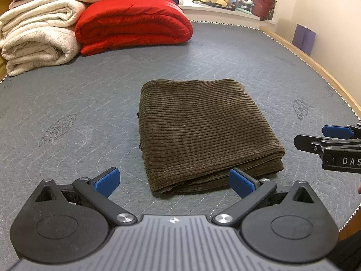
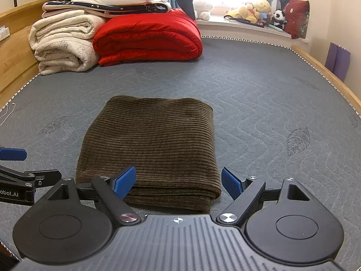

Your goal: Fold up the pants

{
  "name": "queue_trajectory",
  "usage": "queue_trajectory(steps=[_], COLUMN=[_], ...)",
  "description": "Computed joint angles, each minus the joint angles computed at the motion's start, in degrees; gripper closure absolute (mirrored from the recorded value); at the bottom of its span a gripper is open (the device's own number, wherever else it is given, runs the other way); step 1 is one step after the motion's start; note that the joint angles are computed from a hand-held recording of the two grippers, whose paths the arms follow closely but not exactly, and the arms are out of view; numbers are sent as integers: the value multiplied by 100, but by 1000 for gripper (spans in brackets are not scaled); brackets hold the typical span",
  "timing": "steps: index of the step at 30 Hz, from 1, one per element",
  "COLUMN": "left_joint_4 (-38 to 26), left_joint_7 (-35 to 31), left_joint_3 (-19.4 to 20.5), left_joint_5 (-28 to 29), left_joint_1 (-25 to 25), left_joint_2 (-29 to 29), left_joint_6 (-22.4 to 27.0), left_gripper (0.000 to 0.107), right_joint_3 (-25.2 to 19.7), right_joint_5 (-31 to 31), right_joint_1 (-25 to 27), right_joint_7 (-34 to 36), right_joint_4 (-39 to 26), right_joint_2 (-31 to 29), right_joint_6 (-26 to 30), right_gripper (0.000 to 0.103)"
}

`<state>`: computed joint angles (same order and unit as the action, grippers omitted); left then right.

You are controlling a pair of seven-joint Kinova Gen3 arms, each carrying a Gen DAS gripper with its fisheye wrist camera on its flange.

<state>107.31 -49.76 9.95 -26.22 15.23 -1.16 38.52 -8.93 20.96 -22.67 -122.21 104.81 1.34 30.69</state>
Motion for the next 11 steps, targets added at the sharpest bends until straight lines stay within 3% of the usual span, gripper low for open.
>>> queue_trajectory(steps=[11], left_joint_4=[80], left_joint_7=[25], left_joint_3=[45], left_joint_5=[-116], left_joint_1=[-9], left_joint_2=[-59], left_joint_6=[-138], left_gripper=[5], right_joint_3=[-2], right_joint_5=[20], right_joint_1=[-22], right_joint_7=[-13], right_joint_4=[-8], right_joint_2=[10], right_joint_6=[13], right_gripper=[19])
